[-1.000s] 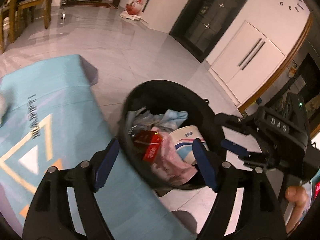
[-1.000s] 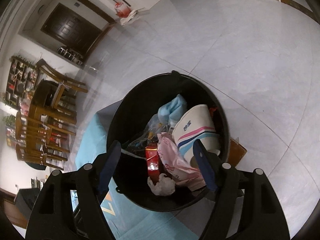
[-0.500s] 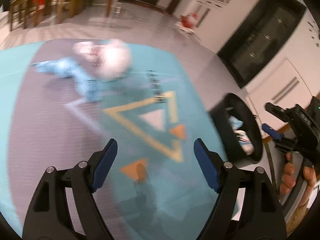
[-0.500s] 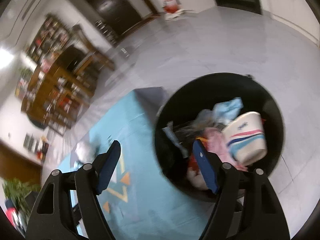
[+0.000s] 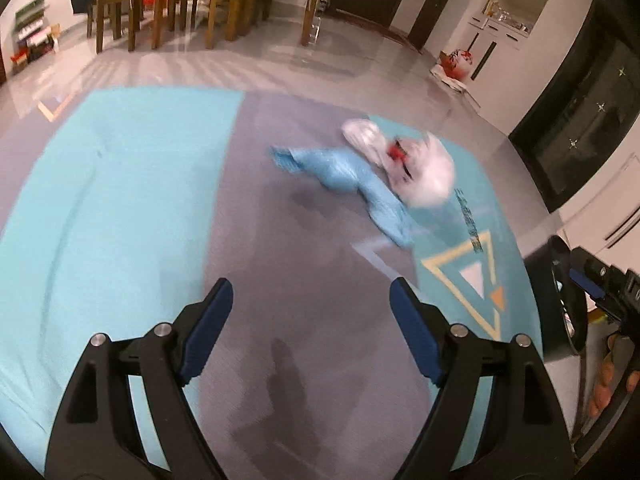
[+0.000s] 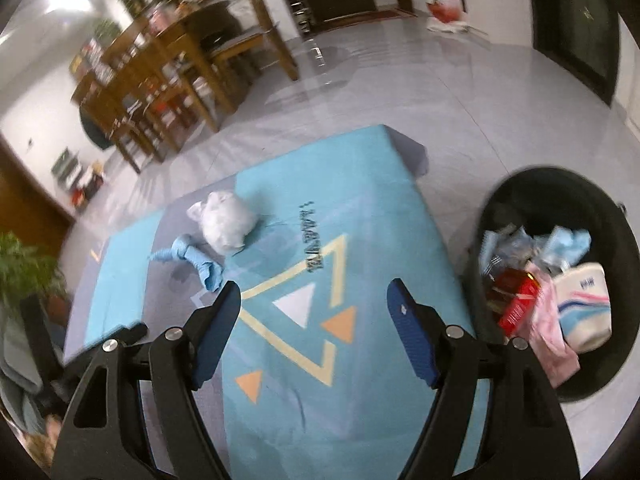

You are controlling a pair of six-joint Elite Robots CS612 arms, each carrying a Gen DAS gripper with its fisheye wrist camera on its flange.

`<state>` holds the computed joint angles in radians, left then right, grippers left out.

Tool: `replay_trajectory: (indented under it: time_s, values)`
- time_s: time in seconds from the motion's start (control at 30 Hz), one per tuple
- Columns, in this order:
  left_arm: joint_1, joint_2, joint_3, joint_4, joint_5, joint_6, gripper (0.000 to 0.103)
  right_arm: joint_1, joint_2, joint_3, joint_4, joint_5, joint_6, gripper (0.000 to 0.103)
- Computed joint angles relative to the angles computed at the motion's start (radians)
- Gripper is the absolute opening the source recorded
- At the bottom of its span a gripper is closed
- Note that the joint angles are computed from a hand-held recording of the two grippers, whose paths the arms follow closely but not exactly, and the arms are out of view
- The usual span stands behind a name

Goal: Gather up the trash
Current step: 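Move both grippers back toward the blue glove and white bag on the mat, then grasp the blue glove with the left gripper while the right grasps the white bag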

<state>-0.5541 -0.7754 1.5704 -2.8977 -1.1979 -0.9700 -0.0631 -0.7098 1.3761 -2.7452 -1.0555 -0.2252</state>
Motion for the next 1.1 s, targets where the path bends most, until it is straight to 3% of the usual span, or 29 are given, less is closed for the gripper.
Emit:
replay_trajectory:
  time_s: [0.17, 0.37, 0.73, 0.97, 1.1]
  values:
    - [0.027, 0.009, -0.004, -0.067, -0.013, 0.021, 0.082, 0.038, 0.025, -0.018, -0.052, -0.023, -0.053, 0.074]
    - [0.064, 0.056, -0.066, -0.117, -0.105, -0.030, 0.082, 0.083, 0.061, -0.064, -0.046, -0.047, -0.137, 0.074]
    - [0.093, 0.115, -0.175, -0.020, -0.112, -0.088, 0.080, 0.111, 0.163, -0.238, 0.053, -0.013, -0.021, 0.075]
    - [0.094, 0.141, -0.211, -0.031, -0.131, -0.038, 0.076, 0.104, 0.200, -0.301, 0.131, 0.067, 0.017, 0.075]
    - [0.094, 0.152, -0.221, -0.028, -0.138, -0.024, 0.069, 0.113, 0.214, -0.326, 0.163, 0.067, 0.003, 0.075]
